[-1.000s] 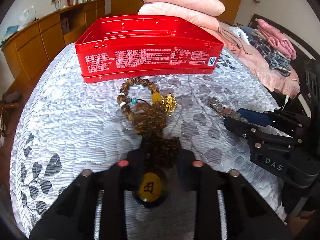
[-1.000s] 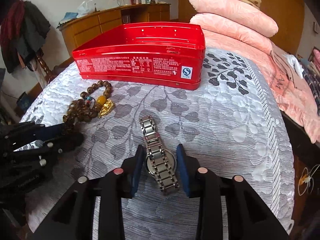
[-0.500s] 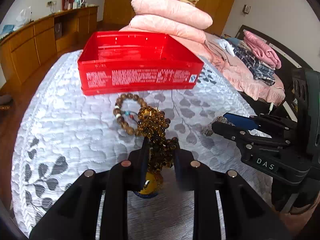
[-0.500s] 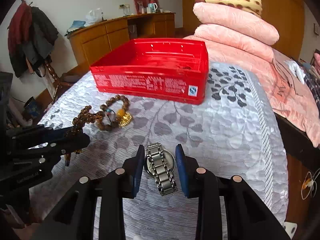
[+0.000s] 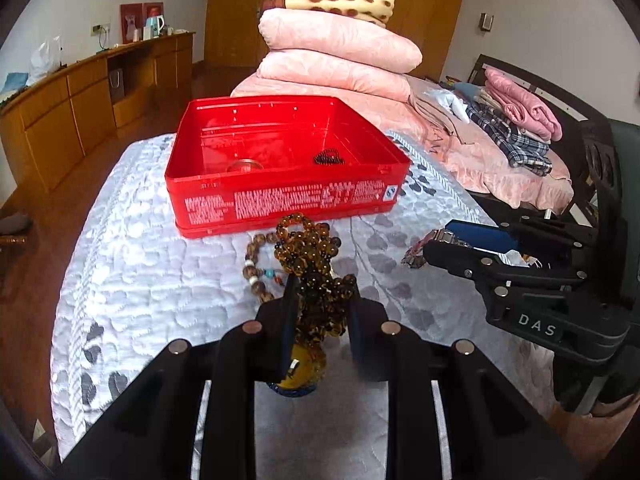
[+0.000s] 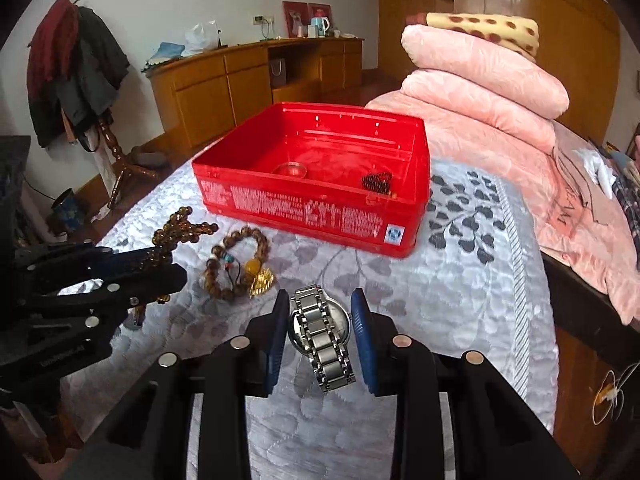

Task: Organize jewelry
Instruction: 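Lift the watch and bead strand off the bed cover with both tools, then carry the watch and bead strand into the red tin and open both tools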

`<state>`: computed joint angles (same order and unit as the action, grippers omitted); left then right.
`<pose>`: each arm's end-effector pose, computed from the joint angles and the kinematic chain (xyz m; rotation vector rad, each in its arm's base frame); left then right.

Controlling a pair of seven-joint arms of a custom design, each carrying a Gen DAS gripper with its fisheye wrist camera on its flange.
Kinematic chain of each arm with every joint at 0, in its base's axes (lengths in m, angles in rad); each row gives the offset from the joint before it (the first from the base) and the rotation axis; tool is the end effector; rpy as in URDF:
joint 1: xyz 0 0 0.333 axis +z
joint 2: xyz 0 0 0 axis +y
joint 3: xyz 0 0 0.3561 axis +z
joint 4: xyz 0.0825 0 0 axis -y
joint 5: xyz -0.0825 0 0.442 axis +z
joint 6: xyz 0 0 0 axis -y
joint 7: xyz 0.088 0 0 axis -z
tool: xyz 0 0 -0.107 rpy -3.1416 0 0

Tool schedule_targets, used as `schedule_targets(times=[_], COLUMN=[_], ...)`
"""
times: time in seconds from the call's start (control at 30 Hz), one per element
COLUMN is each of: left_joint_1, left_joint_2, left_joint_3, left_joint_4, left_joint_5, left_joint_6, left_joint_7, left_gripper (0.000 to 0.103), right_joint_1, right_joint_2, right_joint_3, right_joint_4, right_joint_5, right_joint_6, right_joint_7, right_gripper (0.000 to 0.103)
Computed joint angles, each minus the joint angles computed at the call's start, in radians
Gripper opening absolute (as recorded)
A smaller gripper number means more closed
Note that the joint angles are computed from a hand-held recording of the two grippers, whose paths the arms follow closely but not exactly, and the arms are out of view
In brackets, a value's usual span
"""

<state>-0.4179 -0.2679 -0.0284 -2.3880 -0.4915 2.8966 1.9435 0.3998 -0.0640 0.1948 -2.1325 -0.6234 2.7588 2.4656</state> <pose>0.4983 -0.2083 0.5173 -1.4710 2.1975 -1.0504 0.4986 0.3691 0.5207 -1.8920 1.5392 -0.5869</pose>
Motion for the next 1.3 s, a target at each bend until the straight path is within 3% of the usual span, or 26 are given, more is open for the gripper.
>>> schedule_targets(times=[0.27,0.57,0.8,1.07,1.2,1.3], left_joint_1=[0.026,0.109,0.205,0.276,0.296,0.318], left_joint_2=[0.056,0.158,0.304,0.451,0.467,0.43], left_joint_3=[-0.013,-0.07,-0.136,-0.184,-0.203,-0.218], left_joint_4=[0.086,0.253,0.428,0.558,0.572,0.525], left_joint_5=[0.008,0.038,0.193,0.351,0.365,0.323], left_joint_6=[-0.004,-0.025,-0.061,-0.159,-0.188,-0.141], left_joint_7=[0.015,0.011,-0.13,-0.268,-0.297,-0.26], left_gripper=[0.021,0.021,0.021,0.022,0.035,0.037], right_joint_1=[-0.001,0.007,0.028,0.051,0.061,0.082], right_joint_2=[0.03,0.114,0.231,0.315,0.297,0.25], right_joint_3=[-0.02,-0.067,-0.119,-0.162,-0.184,-0.212], right_joint_4=[0.06,0.21,0.346,0.403,0.371,0.323], right_joint_5=[0.024,0.041,0.152,0.298,0.318,0.251], right_joint_6=[0.003,-0.026,-0.052,-0.079,-0.029,0.001], right_joint_7=[-0.057,-0.133,-0.231,-0.325,-0.307,-0.23], right_gripper=[0.031,0.031,0.031,0.032,0.036,0.036])
